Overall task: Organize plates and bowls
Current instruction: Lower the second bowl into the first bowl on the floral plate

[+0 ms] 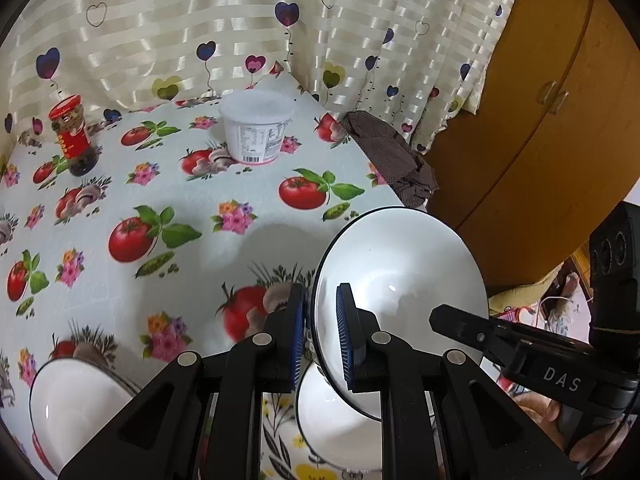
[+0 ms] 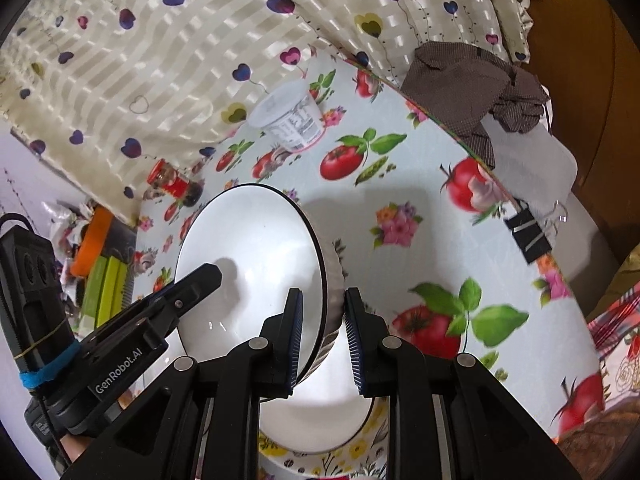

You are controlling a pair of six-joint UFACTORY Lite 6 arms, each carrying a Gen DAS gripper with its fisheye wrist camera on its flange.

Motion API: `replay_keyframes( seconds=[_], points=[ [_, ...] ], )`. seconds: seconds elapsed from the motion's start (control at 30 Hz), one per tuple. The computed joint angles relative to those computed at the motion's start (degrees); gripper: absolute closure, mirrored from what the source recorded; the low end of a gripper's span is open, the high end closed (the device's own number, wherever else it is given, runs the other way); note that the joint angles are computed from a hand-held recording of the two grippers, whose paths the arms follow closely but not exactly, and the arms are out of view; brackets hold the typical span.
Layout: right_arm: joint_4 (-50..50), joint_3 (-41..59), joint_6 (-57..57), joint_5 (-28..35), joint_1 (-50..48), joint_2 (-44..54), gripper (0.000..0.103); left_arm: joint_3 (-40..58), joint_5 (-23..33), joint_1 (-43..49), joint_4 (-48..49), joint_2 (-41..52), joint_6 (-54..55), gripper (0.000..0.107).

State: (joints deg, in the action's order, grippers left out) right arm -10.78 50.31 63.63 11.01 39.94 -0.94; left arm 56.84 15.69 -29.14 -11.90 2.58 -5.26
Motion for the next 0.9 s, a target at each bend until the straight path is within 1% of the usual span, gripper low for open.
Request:
replay_keyframes(
  seconds=[0.2,0.3,0.37,0.5,0.57,0.77,0.9],
  points=[
    [-11.5,-3.3,14.2,0.2,4.0,-2.0,0.082,-5.0,-1.0,-1.2,2.5,-3.5,-3.6,0.091],
    [-15.9,-4.4,19.4,0.9,5.5,-3.0,0.082,-7.7,-1.6,-2.5,6.1,-5.5,-7.5,0.091],
    [-17.0,-5.0,20.9,1.3,6.3,-3.4,0.082,-8.9,-1.8,-2.9,5.2,-6.1,-7.1,0.091],
    [-20.5,-6.4,25.4,1.6,7.8,-4.1,0.082,-11.0,-2.8,-3.5,6.7,-6.9,-9.5,0.091],
    [-20.0,-7.2,25.4,1.2,7.9,-4.1,0.082,-12.0,-3.2,-3.6,5.2,-7.3,-8.4,0.091],
    [-22.1,-8.7,28.6,0.4,8.9,-4.1,0.082,-14.2,-3.7,-4.5,7.9,-8.2,-11.7,0.091],
    [-23.4,-8.7,30.1,0.4,9.5,-3.4,0.082,-15.1,-4.0,-4.5,7.5,-7.8,-11.6,0.091]
  ],
)
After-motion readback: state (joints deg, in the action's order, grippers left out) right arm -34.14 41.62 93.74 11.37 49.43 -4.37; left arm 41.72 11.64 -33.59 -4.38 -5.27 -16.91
